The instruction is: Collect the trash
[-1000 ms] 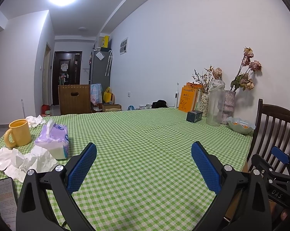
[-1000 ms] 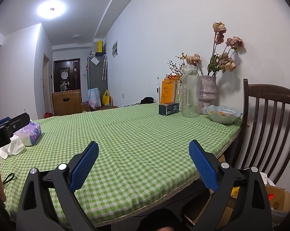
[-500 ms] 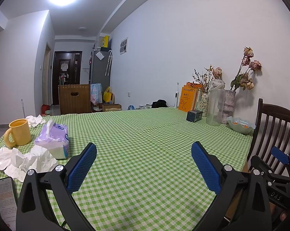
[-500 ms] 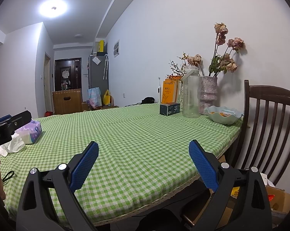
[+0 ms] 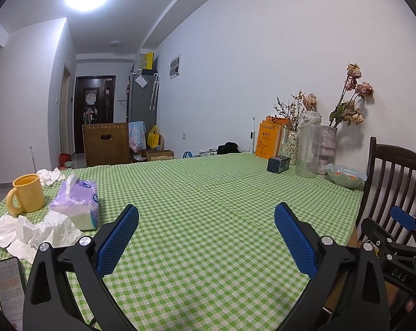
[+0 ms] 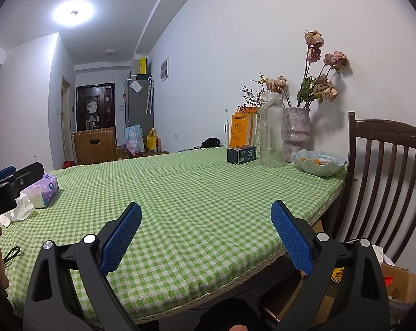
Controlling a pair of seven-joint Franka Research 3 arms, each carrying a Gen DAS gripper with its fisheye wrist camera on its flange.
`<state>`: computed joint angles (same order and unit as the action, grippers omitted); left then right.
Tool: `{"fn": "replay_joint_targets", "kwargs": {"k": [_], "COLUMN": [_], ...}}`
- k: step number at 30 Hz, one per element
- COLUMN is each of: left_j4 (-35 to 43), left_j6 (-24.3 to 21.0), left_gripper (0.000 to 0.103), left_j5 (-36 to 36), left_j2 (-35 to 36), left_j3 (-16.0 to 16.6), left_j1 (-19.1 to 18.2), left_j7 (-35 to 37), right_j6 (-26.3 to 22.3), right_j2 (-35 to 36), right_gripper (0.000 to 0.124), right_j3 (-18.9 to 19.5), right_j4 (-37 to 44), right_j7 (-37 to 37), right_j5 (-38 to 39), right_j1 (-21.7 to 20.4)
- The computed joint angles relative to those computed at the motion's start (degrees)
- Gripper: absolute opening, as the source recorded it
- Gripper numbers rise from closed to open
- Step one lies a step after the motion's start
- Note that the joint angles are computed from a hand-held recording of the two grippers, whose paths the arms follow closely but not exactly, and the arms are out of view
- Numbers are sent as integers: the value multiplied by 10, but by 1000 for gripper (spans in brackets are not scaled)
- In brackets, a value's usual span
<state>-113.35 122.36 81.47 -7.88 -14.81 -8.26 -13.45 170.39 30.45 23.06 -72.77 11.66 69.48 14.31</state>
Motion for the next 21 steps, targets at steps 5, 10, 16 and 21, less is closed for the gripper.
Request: {"fn": "replay_joint_targets", "kwargs": {"k": [5,10,16,21], "left_j4": [-2,-6,0,8], "left_j6": [2,11,25,9], "left_gripper": [96,96,96,96], "left_j5": [-4,-9,-37,-48], "left_j2": [-2,-5,1,7], "left_j3": [1,3,5,8], "left_j1": [1,4,7,5], "left_j7": [-5,-5,26,11], "right_j6": [-5,-2,-4,-2], "right_j2": [1,1,3,6], "right_gripper": [91,91,91,91], "right_j3": [-5,-1,-1,-2], "right_j4": [0,0,2,5], "right_j7": [16,13,17,22], "right_j5": [-13,-14,-18,-24], "right_j1": [2,0,0,1]}}
